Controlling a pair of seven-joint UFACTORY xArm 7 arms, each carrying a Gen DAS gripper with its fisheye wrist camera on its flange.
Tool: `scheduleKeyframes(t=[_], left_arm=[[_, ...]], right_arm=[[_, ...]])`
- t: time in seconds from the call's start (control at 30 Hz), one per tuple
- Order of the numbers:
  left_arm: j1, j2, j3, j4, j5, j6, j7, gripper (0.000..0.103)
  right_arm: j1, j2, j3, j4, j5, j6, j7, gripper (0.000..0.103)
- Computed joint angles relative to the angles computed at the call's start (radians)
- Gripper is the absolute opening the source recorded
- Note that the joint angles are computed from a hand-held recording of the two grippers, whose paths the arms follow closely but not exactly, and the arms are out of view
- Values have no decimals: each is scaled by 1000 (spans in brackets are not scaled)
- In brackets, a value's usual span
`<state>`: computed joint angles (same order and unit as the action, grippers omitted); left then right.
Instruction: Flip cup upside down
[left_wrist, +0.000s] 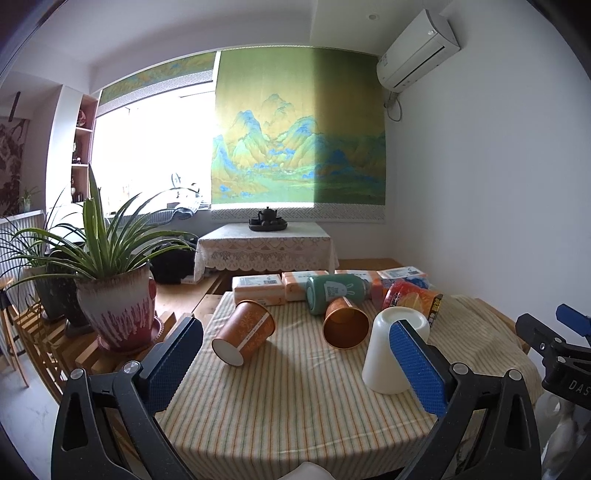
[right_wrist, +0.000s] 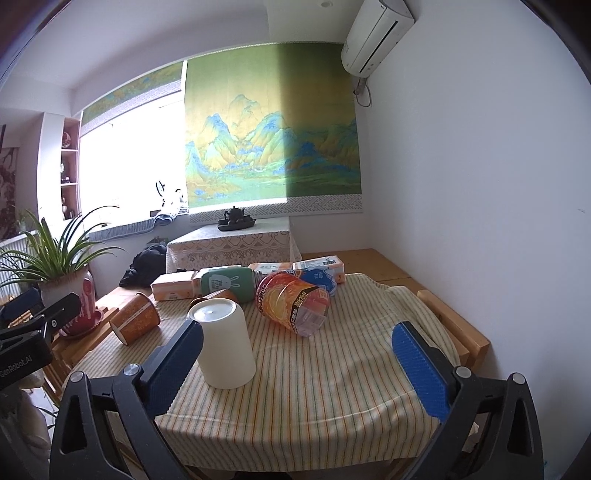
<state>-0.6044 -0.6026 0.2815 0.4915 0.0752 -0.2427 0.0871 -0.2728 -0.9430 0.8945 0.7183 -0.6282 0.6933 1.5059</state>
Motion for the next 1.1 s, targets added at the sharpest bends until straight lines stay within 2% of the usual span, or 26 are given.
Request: scheduleKeyframes(t=[1.1], left_arm=[[22, 10, -14, -4, 21, -21, -29, 102]], right_arm=[[-6, 7, 2, 4, -11, -9, 9, 101]])
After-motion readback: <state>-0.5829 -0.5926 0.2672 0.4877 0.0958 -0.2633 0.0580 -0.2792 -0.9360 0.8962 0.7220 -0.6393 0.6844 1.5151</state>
